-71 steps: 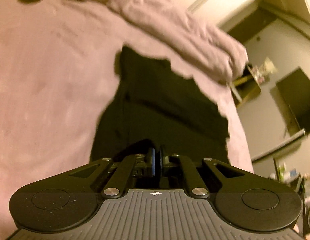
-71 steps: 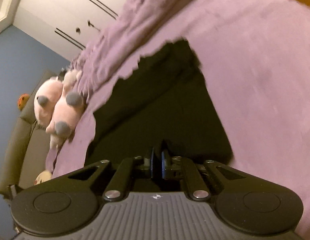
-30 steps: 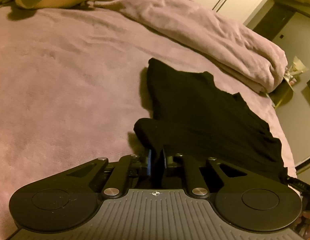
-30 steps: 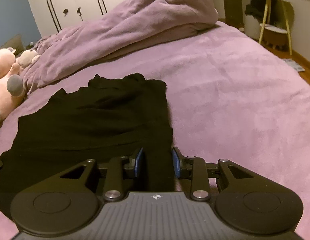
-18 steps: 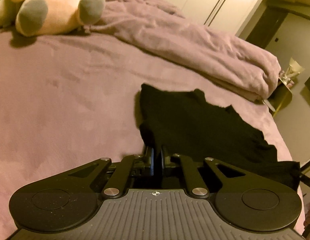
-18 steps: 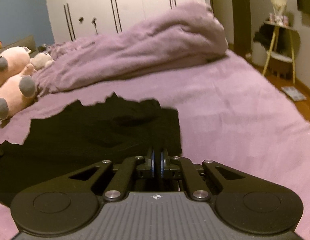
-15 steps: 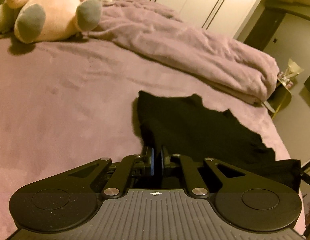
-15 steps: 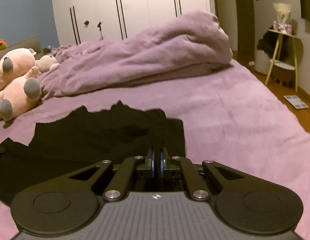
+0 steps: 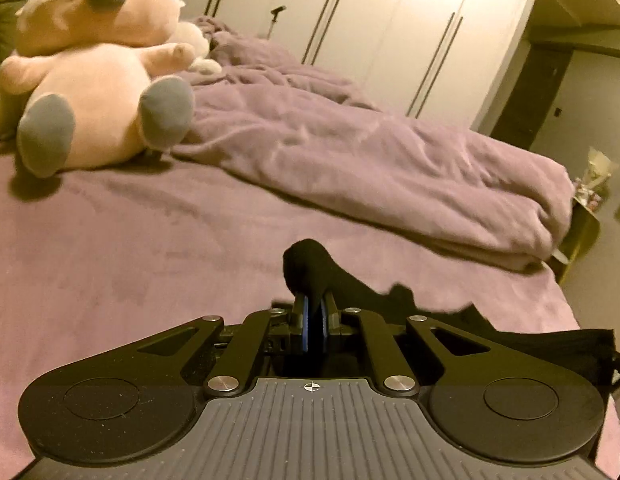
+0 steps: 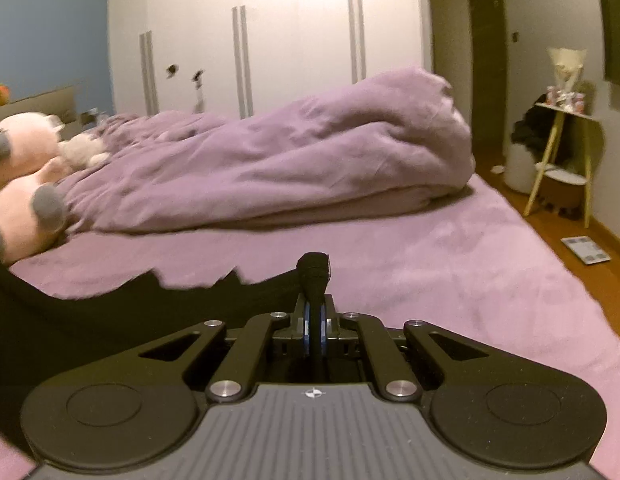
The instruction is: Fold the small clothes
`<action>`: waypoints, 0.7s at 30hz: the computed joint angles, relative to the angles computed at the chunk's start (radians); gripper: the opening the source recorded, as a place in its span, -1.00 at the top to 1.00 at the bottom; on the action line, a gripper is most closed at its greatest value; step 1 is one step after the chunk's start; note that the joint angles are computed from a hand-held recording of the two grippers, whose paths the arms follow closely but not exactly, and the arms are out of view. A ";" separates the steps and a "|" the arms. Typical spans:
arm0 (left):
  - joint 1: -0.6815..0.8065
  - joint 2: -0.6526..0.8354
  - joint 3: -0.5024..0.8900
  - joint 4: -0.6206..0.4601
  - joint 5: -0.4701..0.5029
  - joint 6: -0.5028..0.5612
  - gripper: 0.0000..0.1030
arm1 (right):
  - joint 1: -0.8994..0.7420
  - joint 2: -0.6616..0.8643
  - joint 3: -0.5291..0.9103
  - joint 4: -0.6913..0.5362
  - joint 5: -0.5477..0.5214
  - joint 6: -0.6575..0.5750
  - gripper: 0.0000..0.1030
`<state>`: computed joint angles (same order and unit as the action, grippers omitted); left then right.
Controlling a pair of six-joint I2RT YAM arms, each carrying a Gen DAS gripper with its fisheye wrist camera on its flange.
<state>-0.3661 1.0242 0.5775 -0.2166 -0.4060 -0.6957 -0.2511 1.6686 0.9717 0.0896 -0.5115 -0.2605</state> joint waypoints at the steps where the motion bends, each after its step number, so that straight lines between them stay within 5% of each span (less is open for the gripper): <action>1: 0.020 0.048 0.015 0.037 0.011 0.020 0.85 | 0.000 0.000 0.000 0.000 0.000 0.000 0.92; 9: 0.077 0.435 0.174 0.219 -0.073 0.127 0.82 | 0.139 0.285 0.236 0.113 0.257 0.146 0.92; 12: 0.069 0.555 0.239 0.182 -0.127 0.118 0.75 | 0.164 0.370 0.295 0.127 0.293 0.168 0.91; 14: 0.054 0.556 0.215 0.178 -0.136 0.081 0.61 | 0.177 0.405 0.305 0.138 0.334 0.179 0.70; 18: -0.072 0.437 0.071 0.250 -0.190 -0.021 0.23 | 0.186 0.358 0.156 0.282 0.411 0.215 0.46; 21: -0.168 0.404 -0.011 0.366 -0.128 -0.085 -0.03 | 0.164 0.252 -0.036 0.376 0.215 0.294 0.27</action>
